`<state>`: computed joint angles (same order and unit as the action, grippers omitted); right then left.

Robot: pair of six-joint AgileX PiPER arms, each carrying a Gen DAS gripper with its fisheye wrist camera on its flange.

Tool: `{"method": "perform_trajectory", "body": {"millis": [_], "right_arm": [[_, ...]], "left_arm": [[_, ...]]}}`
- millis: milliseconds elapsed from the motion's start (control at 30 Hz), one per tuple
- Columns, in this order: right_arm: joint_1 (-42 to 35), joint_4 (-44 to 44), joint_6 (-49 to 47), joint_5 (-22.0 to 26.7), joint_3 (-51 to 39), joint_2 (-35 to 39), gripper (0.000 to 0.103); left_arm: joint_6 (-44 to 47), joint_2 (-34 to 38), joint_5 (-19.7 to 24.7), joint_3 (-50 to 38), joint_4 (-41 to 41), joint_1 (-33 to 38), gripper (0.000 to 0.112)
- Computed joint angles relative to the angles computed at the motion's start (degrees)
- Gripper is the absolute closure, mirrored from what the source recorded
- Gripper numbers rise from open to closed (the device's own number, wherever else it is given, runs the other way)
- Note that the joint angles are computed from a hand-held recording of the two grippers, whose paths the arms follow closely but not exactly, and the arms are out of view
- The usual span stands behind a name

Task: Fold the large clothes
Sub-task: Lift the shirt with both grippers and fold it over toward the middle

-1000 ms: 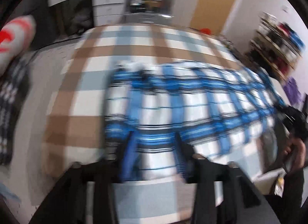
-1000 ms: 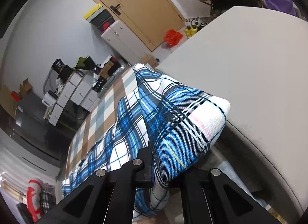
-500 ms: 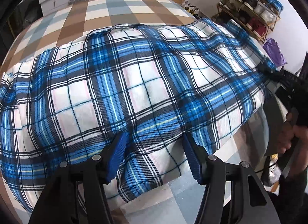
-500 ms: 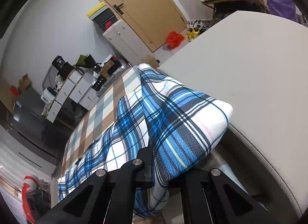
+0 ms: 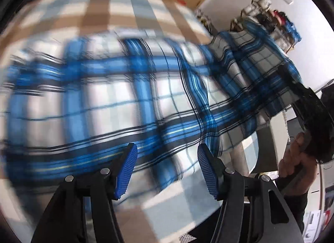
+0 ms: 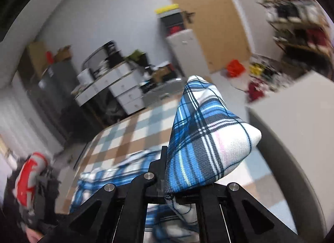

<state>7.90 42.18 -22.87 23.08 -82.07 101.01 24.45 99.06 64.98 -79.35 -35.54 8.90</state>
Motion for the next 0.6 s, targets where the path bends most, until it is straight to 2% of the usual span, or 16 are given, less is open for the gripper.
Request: {"method": "perform_trajectory", "body": {"millis": [100, 233, 333, 433, 600], "right_arm": [[4.66, -10.90, 9.30, 1.38, -4.78, 0.64, 0.099], [13.10, -26.38, 22.36, 5.86, -14.13, 3.83, 0.099], [19.40, -33.14, 28.63, 11.68, -23.30, 8.76, 0.099], [25.29, -37.79, 32.07, 17.57, -32.77, 15.83, 0.099], [35.16, -49.52, 35.78, 23.16, -39.98, 26.01, 0.098]], "left_arm": [[3.26, -6.44, 0.37, 2.32, 6.04, 3.68, 0.058], [9.75, -11.49, 0.19, 7.54, 6.20, 13.41, 0.058], [11.46, -11.00, -1.60, 9.68, 4.91, 19.42, 0.058], [13.36, -8.21, 0.28, 9.82, 1.29, 25.08, 0.058], [17.23, -5.69, 3.38, 10.09, -4.87, 31.12, 0.058]]}}
